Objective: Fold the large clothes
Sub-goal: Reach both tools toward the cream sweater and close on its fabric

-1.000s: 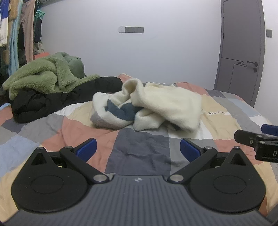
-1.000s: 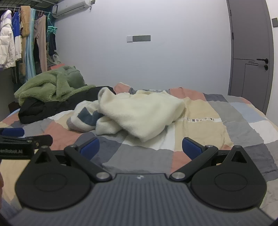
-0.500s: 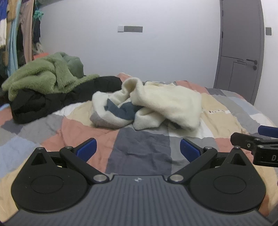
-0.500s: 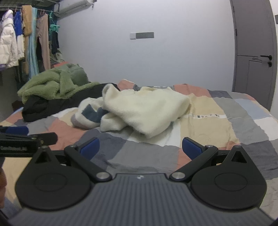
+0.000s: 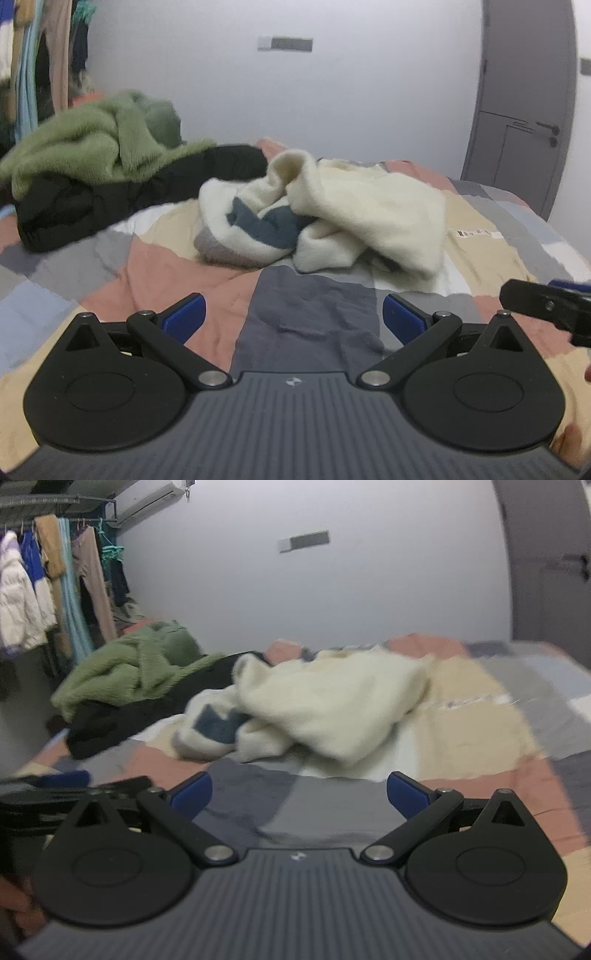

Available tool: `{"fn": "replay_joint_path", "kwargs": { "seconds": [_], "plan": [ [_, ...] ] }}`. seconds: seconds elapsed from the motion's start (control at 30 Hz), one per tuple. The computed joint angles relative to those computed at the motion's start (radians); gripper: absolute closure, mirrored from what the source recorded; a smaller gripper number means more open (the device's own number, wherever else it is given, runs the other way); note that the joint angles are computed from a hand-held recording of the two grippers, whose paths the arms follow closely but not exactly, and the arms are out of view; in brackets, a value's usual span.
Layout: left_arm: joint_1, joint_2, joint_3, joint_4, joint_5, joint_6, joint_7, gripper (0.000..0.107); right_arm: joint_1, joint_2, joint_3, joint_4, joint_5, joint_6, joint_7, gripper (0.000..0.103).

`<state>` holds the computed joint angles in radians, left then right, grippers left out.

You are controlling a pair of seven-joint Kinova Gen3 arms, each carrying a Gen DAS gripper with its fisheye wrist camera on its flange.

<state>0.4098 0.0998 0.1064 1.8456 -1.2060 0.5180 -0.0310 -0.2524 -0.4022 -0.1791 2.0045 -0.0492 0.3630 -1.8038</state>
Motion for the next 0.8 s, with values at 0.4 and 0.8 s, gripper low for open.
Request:
{"fn": "replay_joint_path", "kwargs": {
  "seconds": [0.4, 0.8],
  "plan": [
    [-0.257, 0.166, -0.024, -0.198, 0.487, -0.184, -0.429, 0.004, -0.126, 0.241, 0.045, -0.199, 0.319, 0.007, -0.166, 0.007],
    [-0.507, 0.346, 0.051, -0.169, 0.746, -0.594, -0.523, 0.005, -0.590, 0.436, 0.536, -0.187, 0.799, -0.140, -0.357, 0.015]
  ]
}}
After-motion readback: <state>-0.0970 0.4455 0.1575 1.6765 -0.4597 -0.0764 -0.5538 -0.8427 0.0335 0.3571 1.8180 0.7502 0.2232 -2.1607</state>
